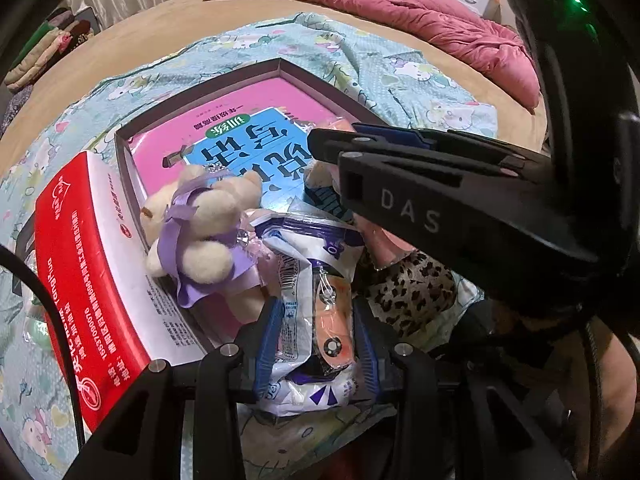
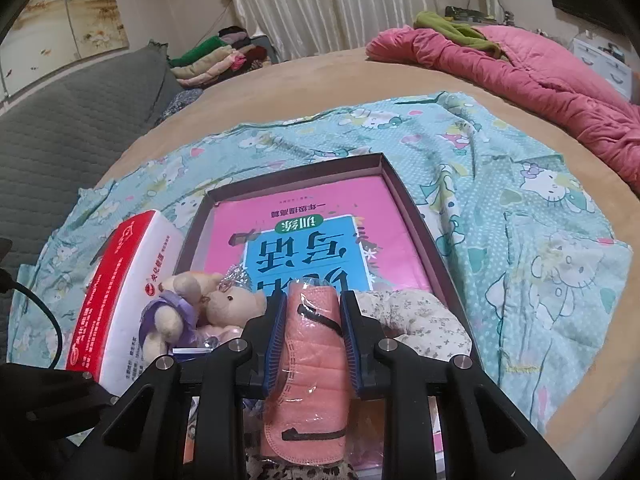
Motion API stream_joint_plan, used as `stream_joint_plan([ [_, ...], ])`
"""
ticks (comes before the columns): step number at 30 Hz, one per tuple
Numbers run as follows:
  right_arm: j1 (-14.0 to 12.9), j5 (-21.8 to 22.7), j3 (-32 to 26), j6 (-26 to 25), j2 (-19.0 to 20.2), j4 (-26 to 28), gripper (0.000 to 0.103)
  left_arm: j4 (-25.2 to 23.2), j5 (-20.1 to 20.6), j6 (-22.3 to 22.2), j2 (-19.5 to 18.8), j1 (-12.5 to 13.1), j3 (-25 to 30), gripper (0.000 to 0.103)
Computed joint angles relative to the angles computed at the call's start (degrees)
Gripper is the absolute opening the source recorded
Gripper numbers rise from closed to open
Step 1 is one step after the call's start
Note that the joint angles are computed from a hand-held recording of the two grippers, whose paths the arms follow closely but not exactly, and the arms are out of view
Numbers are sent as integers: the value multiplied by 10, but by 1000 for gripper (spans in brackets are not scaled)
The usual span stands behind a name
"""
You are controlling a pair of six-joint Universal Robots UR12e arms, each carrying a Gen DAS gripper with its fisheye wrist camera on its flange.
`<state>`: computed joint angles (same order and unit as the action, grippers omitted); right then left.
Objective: Organize soft objects
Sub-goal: 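Carry the packet with the left tool while the right tool carries the pink towel over the tray, then open the right tool to drop the pink towel while the left tool releases the packet onto the tray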
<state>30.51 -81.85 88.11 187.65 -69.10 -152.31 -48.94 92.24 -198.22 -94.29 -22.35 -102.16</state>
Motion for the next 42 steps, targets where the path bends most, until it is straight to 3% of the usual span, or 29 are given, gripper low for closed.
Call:
stream_joint_plan([
  [12,1,-23,0,-10,8,-17,30,-7,2,-1,-9,-1,7,37],
  [42,-8,-6,19,0,2,-68,48,6,27,-9,-17,0,5,37],
])
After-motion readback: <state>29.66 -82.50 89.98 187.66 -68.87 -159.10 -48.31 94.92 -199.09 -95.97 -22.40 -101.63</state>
